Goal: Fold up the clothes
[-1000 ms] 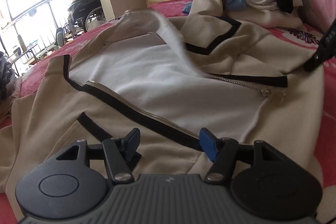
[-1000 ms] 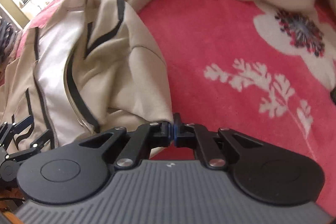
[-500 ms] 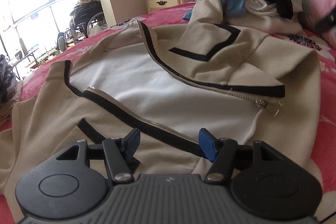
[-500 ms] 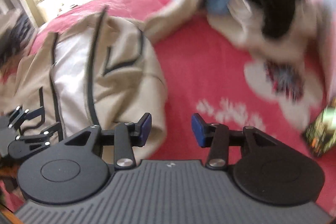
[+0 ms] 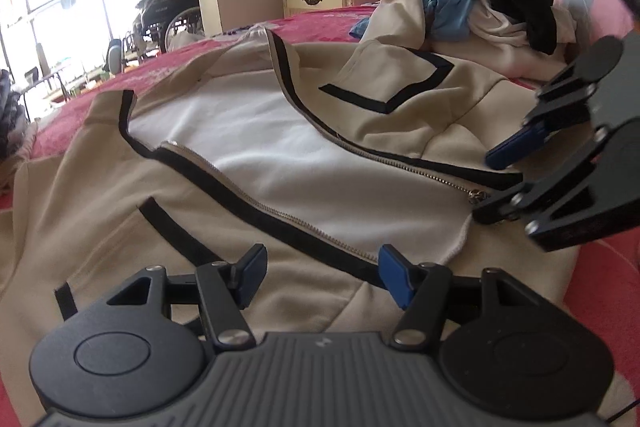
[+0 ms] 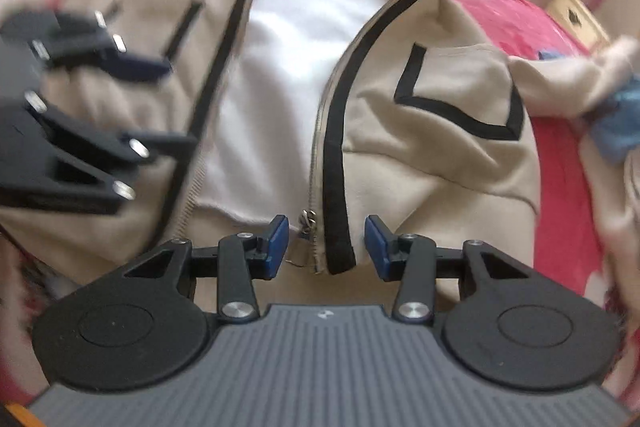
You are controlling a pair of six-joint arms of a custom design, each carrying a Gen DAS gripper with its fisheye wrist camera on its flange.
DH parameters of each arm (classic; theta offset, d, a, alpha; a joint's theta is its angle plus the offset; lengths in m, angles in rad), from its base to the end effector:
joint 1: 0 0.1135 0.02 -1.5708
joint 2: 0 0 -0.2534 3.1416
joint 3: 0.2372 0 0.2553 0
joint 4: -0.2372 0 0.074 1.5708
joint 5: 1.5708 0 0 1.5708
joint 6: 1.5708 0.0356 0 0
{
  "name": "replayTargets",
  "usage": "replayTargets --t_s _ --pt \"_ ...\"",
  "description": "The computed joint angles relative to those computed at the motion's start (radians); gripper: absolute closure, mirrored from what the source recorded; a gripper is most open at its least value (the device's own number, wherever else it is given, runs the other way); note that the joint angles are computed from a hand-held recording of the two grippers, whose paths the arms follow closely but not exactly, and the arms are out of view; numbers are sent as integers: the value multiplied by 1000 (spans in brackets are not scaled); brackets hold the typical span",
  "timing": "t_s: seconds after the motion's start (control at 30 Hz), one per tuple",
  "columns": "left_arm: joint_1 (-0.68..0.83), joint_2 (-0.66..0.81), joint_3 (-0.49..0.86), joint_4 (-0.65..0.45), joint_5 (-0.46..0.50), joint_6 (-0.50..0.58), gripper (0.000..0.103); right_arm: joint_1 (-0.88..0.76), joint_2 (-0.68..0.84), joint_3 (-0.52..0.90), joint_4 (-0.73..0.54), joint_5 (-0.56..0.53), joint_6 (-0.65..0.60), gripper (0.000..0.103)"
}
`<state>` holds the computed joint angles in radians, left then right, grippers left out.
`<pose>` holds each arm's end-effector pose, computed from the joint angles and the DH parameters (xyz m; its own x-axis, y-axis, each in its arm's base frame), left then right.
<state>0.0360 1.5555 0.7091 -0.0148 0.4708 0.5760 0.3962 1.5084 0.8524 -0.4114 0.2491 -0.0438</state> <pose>0.2948 -0.0055 0.1406 -0.4924 0.4680 -0.7338 0.6337 0.7707 0.0663 0.2707 0.1037 0.1675 -0.7957 -0.3789 -0.4725 -0.2994 0.9243 -0.2369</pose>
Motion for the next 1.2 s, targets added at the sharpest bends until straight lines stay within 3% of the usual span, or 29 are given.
replayTargets --t_s 0.07,0.1,0.17,0.33,0.5,0.57,0.77,0.9,1.07,1.2 --pt "1 11 0 5 4 -14 40 -12 6 -4 10 -4 -15 65" --pt "2 16 0 8 7 -20 40 -17 8 -5 15 -5 -22 75" --pt "9 28 3 8 17 -29 39 -29 -21 -1 0 0 -4 82" --pt "35 48 21 -12 48 -28 39 -89 -160 30 -86 -104 60 83" --pt "92 53 74 -127 119 14 40 -117 -222 95 -204 -291 46 83" --pt "125 48 94 -178 147 42 40 -92 -216 99 -224 -314 28 84" --pt "201 27 137 -273 187 101 40 5 -145 83 -234 -306 -30 85" --pt "221 20 148 -302 201 128 39 89 -97 67 -225 -195 -59 85" --pt "255 5 156 -397 220 243 39 93 -46 84 -282 -170 -18 77" --pt "335 -19 163 -542 236 402 39 -9 -194 55 -292 -328 112 75"
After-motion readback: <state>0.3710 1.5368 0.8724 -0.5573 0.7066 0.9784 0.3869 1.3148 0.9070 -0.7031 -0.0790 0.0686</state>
